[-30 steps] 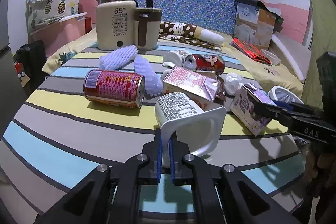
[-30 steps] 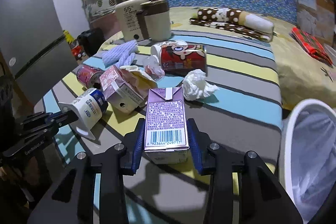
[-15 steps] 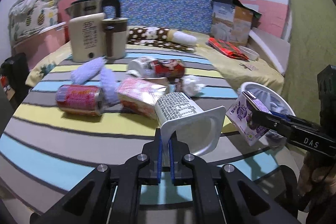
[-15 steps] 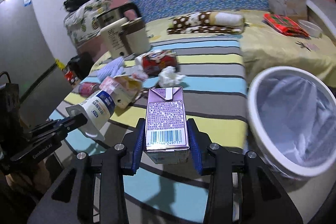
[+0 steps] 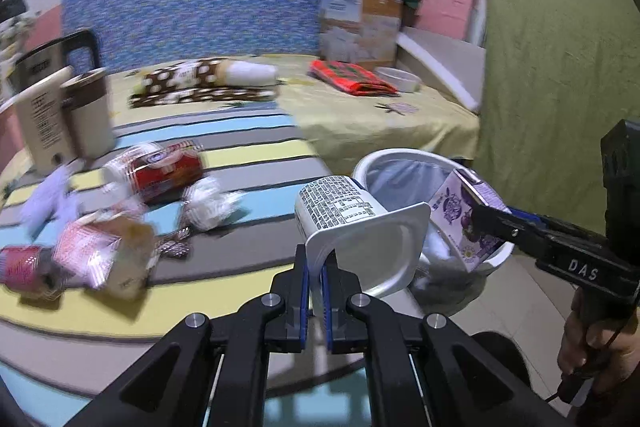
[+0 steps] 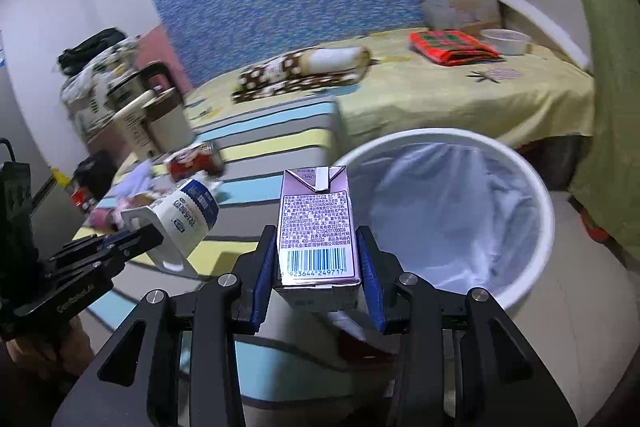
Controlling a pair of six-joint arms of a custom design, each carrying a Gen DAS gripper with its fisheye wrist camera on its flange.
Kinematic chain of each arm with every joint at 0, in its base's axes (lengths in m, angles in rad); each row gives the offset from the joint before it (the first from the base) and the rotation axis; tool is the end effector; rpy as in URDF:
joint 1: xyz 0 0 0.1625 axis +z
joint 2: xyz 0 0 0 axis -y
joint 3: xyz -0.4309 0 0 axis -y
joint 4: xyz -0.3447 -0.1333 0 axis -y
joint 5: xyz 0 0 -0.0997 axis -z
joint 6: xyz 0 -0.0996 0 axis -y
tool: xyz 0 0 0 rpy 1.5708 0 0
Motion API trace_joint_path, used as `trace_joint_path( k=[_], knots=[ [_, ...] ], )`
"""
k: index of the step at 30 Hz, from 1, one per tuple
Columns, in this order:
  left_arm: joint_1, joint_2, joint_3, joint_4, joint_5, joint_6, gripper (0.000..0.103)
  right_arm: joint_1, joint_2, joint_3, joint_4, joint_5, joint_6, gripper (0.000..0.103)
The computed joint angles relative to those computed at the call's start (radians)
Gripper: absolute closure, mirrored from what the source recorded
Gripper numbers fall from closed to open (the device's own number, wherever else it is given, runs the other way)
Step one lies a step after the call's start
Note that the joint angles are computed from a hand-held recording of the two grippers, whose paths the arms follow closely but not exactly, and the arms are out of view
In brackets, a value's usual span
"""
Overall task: Collect trash
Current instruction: 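Carry both items over the white bin and open both tools to drop them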
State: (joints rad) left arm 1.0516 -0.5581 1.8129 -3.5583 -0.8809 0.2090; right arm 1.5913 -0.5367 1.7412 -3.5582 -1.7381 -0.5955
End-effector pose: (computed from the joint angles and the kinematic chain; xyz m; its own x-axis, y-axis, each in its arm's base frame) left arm -0.1260 -0.6169 0.0726 -0.7852 0.1467 -0.6016 0.5436 0.6286 -0.5562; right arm 0.1297 -0.6312 0.0617 -0.8100 -0.3171 0.4934 -0.5664 0.6413 -0.5177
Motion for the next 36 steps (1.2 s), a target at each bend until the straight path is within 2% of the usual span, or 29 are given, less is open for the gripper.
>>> trace_joint_path(
  k=[8, 18, 27, 29, 36],
  knots=[
    [0.009, 0.093, -0.198, 0.172, -0.093, 0.032, 0.098, -0.029, -0.007, -0.020, -0.035, -0.054, 0.029, 0.062],
    [0.026, 0.170, -0.351, 0.311, -0.151, 0.047, 0.098, -0.048, -0.002, -0.056, -0.002, -0.098, 0.048, 0.062],
    [0.040, 0.186, -0.381, 0.353, -0.182, 0.048, 0.095, -0.054, -0.006, -0.069, 0.032, -0.121, 0.061, 0.061],
    [0.042, 0.184, -0.377, 0.353, -0.190, 0.045, 0.091, -0.053, -0.007, -0.063, 0.021, -0.124, 0.059, 0.061],
    [0.040, 0.168, -0.344, 0.325, -0.194, 0.040, 0.090, -0.049, -0.011, -0.051, -0.006, -0.123, 0.065, 0.057]
  ],
)
